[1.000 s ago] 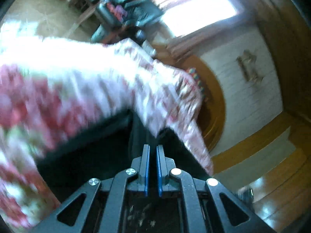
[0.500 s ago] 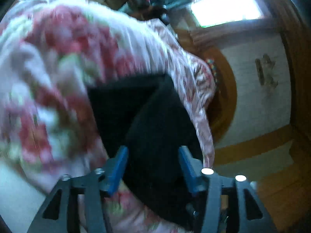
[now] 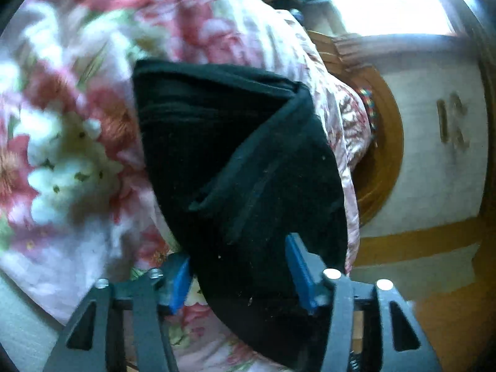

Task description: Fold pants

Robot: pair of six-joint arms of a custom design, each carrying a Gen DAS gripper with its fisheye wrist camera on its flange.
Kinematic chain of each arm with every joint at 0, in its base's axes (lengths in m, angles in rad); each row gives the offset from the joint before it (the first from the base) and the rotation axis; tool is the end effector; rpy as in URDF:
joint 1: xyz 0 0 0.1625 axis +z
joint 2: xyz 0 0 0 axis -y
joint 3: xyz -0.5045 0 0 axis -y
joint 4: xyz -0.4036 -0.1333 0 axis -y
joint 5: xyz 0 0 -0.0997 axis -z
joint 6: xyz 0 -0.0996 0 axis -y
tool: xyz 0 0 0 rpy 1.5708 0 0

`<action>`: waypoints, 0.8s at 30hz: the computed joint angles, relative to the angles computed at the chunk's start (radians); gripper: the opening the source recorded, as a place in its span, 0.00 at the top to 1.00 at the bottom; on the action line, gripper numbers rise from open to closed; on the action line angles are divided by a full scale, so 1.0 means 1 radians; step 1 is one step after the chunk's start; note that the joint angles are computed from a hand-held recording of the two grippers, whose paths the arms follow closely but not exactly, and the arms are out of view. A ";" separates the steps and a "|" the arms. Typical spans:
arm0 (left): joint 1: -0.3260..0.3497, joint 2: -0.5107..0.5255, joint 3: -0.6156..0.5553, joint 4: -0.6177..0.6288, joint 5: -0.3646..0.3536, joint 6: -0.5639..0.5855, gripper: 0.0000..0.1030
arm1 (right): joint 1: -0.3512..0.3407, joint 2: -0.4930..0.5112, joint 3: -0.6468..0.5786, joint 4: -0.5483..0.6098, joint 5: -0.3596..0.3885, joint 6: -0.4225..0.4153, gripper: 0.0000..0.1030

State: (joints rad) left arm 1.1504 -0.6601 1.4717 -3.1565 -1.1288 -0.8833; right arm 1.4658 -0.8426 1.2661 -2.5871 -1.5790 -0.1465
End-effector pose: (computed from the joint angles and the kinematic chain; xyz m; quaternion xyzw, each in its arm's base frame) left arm -0.1702 -0.8118 0.1844 0.2878 -0.8604 0.4159 0.0621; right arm 0.0435 -0.8513 0.3463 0.0186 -0.9562 0.2893 0.0405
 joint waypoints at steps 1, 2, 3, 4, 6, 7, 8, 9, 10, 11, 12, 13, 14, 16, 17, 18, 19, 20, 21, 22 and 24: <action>0.003 0.004 -0.009 0.006 -0.001 -0.016 0.56 | -0.002 0.000 -0.007 0.008 0.002 0.010 0.62; 0.004 0.004 -0.008 0.011 -0.002 -0.029 0.62 | -0.005 -0.001 -0.008 0.011 0.006 0.019 0.64; 0.004 -0.001 -0.003 0.022 -0.001 -0.041 0.66 | -0.004 0.006 -0.018 0.013 0.003 0.023 0.65; 0.002 -0.008 -0.004 0.065 0.006 -0.060 0.69 | -0.002 0.008 -0.021 0.013 -0.006 0.018 0.70; -0.003 -0.021 0.017 0.065 0.009 -0.080 0.69 | 0.002 0.006 -0.020 0.010 -0.019 -0.005 0.79; -0.011 -0.031 0.042 0.036 0.021 -0.073 0.69 | 0.000 0.001 -0.018 0.009 -0.006 -0.010 0.80; -0.023 -0.036 0.059 0.012 0.044 -0.053 0.68 | -0.004 -0.004 -0.014 0.003 0.020 -0.006 0.80; -0.042 -0.037 0.073 -0.022 0.074 -0.013 0.68 | -0.013 -0.012 -0.006 -0.009 0.069 0.010 0.80; -0.052 -0.035 0.076 -0.036 0.087 0.013 0.68 | -0.018 -0.017 0.000 -0.019 0.101 0.025 0.80; -0.065 -0.034 0.080 -0.044 0.106 0.049 0.68 | -0.021 -0.019 -0.002 -0.027 0.127 0.040 0.80; -0.073 -0.030 0.072 -0.033 0.121 0.074 0.68 | -0.022 -0.020 -0.005 -0.031 0.141 0.051 0.82; -0.077 -0.025 0.056 -0.001 0.115 0.095 0.67 | -0.021 -0.018 -0.013 -0.032 0.147 0.055 0.82; -0.075 -0.017 0.038 0.026 0.092 0.108 0.67 | -0.018 -0.015 -0.024 -0.027 0.150 0.053 0.82; -0.071 -0.003 0.001 0.084 0.065 0.104 0.67 | -0.012 -0.010 -0.038 -0.031 0.149 0.044 0.84; -0.071 0.002 -0.005 0.082 0.059 0.099 0.67 | -0.009 -0.010 -0.042 -0.037 0.150 0.038 0.85; -0.074 0.005 0.002 0.063 0.058 0.099 0.67 | -0.006 -0.009 -0.044 -0.046 0.149 0.034 0.85; -0.078 0.005 0.009 0.046 0.064 0.101 0.67 | -0.006 -0.009 -0.046 -0.049 0.150 0.032 0.86; -0.082 0.007 0.009 0.038 0.073 0.101 0.67 | -0.006 -0.011 -0.045 -0.056 0.152 0.031 0.86; -0.085 0.005 0.020 0.014 0.078 0.104 0.67 | -0.007 -0.011 -0.044 -0.060 0.154 0.031 0.86; -0.095 -0.005 0.054 -0.025 0.107 0.102 0.67 | -0.007 -0.012 -0.042 -0.062 0.151 0.031 0.86; -0.116 0.001 0.060 -0.052 0.186 0.102 0.66 | -0.009 -0.013 -0.039 -0.065 0.144 0.034 0.86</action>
State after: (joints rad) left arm 1.0344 -0.6591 1.5321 -3.2080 -0.9424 -0.7814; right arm 1.4569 -0.8559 1.2271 -2.6519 -1.4351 -0.1130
